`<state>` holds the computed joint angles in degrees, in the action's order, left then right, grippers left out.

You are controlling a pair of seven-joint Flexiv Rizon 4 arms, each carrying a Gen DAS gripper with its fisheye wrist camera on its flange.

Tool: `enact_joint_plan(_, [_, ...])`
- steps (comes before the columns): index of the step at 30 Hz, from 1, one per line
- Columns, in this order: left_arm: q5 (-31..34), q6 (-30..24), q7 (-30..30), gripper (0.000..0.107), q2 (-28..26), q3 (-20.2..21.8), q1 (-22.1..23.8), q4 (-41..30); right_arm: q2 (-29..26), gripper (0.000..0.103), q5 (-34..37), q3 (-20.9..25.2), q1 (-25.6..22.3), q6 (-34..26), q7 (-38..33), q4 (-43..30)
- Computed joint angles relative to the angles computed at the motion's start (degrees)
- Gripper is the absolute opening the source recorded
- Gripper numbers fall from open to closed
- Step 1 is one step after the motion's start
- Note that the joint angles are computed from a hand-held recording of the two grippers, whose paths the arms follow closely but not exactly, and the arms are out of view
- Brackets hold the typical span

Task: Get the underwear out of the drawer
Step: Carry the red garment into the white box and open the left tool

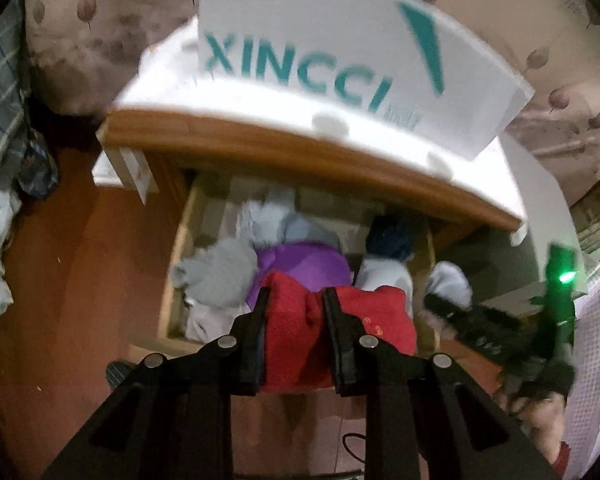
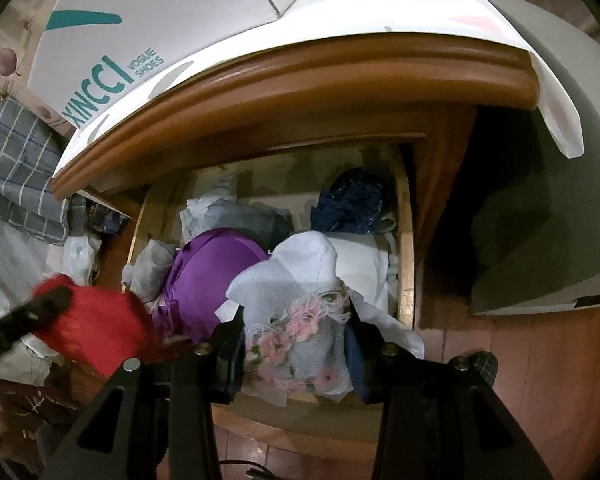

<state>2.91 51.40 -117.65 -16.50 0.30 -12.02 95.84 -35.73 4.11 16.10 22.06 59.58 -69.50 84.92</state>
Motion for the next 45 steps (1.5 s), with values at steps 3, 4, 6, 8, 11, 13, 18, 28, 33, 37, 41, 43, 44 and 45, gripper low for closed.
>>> enact_joint_plan(3, [2.1, -1.2, -0.2, 0.021, 2.2, 0.7, -0.1, -1.9, 0.0, 0.041, -0.5, -0.3, 0.4, -0.1, -0.1, 0.0])
enact_joint_plan(4, [2.4, -1.6, 0.1, 0.021, 2.7, 0.7, 0.1, -2.5, -0.1, 0.041, -0.5, -0.2, 0.3, -0.3, -0.3, 0.0])
enact_joint_plan(6, [3.5, -2.4, 0.1, 0.021, 3.7, 0.7, 0.3, -4.5, 0.1, 0.041, -0.5, -0.1, 0.3, -0.2, -0.5, 0.2])
enact_joint_plan(8, [5.6, -3.3, -0.3, 0.021, 4.2, 0.9, 0.5, -7.6, 0.2, 0.041, -0.4, 0.0, 0.2, -0.5, -0.6, 0.2])
enact_joint_plan(11, [8.3, -4.3, -0.5, 0.022, 3.2, 1.1, 1.0, -13.6, 0.4, 0.041, -0.3, 0.0, 0.2, 0.1, -0.8, 0.5])
enact_joint_plan(13, [9.9, -5.1, -0.8, 0.022, 1.6, 1.3, 1.3, -18.2, 0.6, 0.041, -0.2, 0.0, 0.2, 0.5, -0.8, 0.8])
enact_joint_plan(18, [10.3, -8.6, 0.3, 0.022, -5.4, 2.2, 1.9, -31.3, 1.1, 0.041, 0.0, -0.1, 0.1, 1.1, -0.5, 1.3])
enact_joint_plan(28, [8.4, -18.9, 2.9, 0.022, -24.9, 5.0, 2.2, -58.5, 1.5, 0.041, -4.0, -1.6, 0.9, 2.6, 1.6, 2.5])
enact_joint_plan(33, [7.5, -24.0, 4.1, 0.022, -30.3, 5.7, 2.0, -64.1, 1.2, 0.041, -3.6, -1.1, 0.5, 2.3, 1.2, 1.9])
enact_joint_plan(37, [7.7, -24.4, 2.3, 0.022, -29.3, 6.3, 1.6, -59.9, 1.4, 0.041, -4.1, -1.6, 0.9, 2.3, 1.8, 2.2])
enact_joint_plan(41, [7.8, -24.3, 1.0, 0.022, -27.5, 6.4, 1.4, -55.7, 1.3, 0.041, -4.1, -1.6, 0.8, 2.3, 2.0, 2.1])
enact_joint_plan(43, [8.3, -23.1, 0.6, 0.022, -26.4, 6.5, 1.2, -53.8, 1.3, 0.041, -4.4, -1.8, 0.9, 2.5, 2.0, 2.3])
enact_joint_plan(44, [8.3, -23.2, 0.2, 0.022, -26.2, 6.6, 1.1, -53.7, 1.2, 0.041, -4.6, -1.9, 1.0, 2.6, 2.1, 2.3])
enact_joint_plan(45, [8.3, -22.7, -0.8, 0.022, -25.6, 6.6, 1.1, -52.8, 1.1, 0.041, -4.7, -1.9, 0.9, 2.4, 2.0, 2.2])
